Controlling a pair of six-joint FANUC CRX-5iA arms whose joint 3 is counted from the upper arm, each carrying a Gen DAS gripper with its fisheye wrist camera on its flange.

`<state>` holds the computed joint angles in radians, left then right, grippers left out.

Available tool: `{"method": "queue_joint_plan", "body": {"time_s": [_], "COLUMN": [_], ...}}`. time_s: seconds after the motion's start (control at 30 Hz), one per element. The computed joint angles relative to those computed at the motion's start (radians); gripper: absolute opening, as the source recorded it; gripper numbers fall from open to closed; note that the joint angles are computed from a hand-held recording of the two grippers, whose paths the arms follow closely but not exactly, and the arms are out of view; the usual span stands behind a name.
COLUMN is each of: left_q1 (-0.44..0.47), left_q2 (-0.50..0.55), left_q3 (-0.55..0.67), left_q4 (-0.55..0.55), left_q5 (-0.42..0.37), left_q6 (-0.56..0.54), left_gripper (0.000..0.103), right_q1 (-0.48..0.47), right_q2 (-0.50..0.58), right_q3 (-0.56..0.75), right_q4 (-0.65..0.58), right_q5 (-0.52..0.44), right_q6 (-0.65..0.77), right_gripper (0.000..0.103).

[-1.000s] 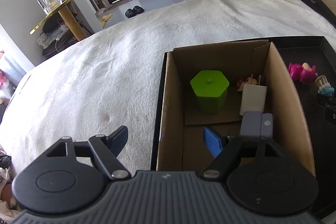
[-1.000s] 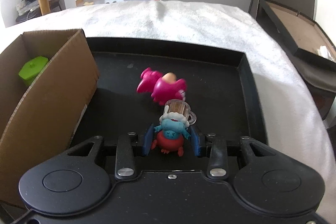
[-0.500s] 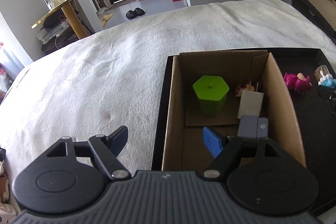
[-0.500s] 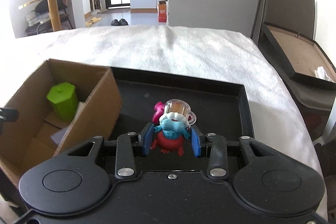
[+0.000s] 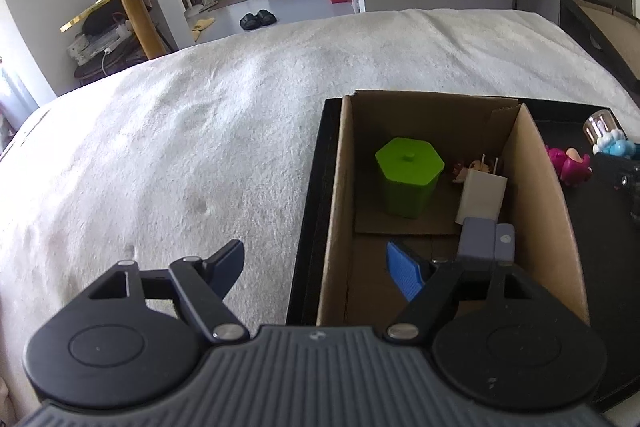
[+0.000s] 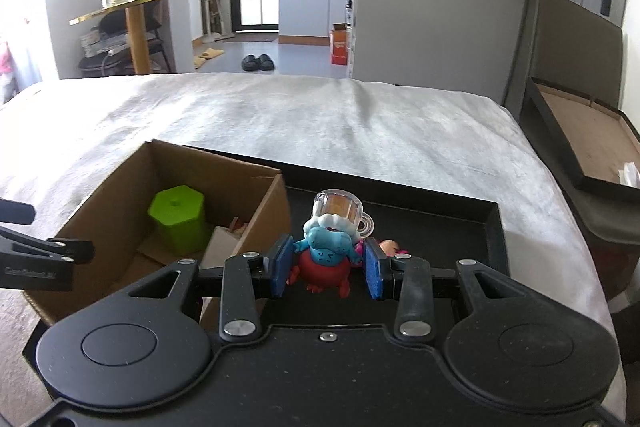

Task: Organize rigid objects
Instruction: 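Carry the blue-and-red figure into the box and open the right gripper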

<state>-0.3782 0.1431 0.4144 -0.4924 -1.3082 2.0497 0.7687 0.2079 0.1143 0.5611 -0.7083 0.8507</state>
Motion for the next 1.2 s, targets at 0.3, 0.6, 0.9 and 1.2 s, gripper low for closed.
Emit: {"method": "queue_joint_plan", "body": {"time_s": [0.3,0.6,0.9,1.2], "left_q1": [0.024,0.067,0.078,0.08], "left_q2": [-0.03,-0.054,-0.074,-0.071], "left_q3": [-0.054,-0.106,-0.141,-0.134], "left_q4": [0.049,0.128,0.155,0.158], "left_q5": [0.055,0.1,0.137,0.13], "left_q6": [-0.017,-0.048,-0.07,-0.068], "left_gripper": [0.068,0.033,0.008,0.008], "right_q1": [0.024,0.048,0.074,0.085], "right_q2": [-0.005,0.013,0.036,0.06], "right_q3": [0.015,0.054,0.097,0.136], "right_q4": [-0.057,-0.129,-0.206,-0.258], "right_q5": [0.019,0.02,0.001,-0.029], "right_q6": [0.081,0.182,0.266,0.284], "right_gripper": [0.037,0.037,0.037,0.043]}}
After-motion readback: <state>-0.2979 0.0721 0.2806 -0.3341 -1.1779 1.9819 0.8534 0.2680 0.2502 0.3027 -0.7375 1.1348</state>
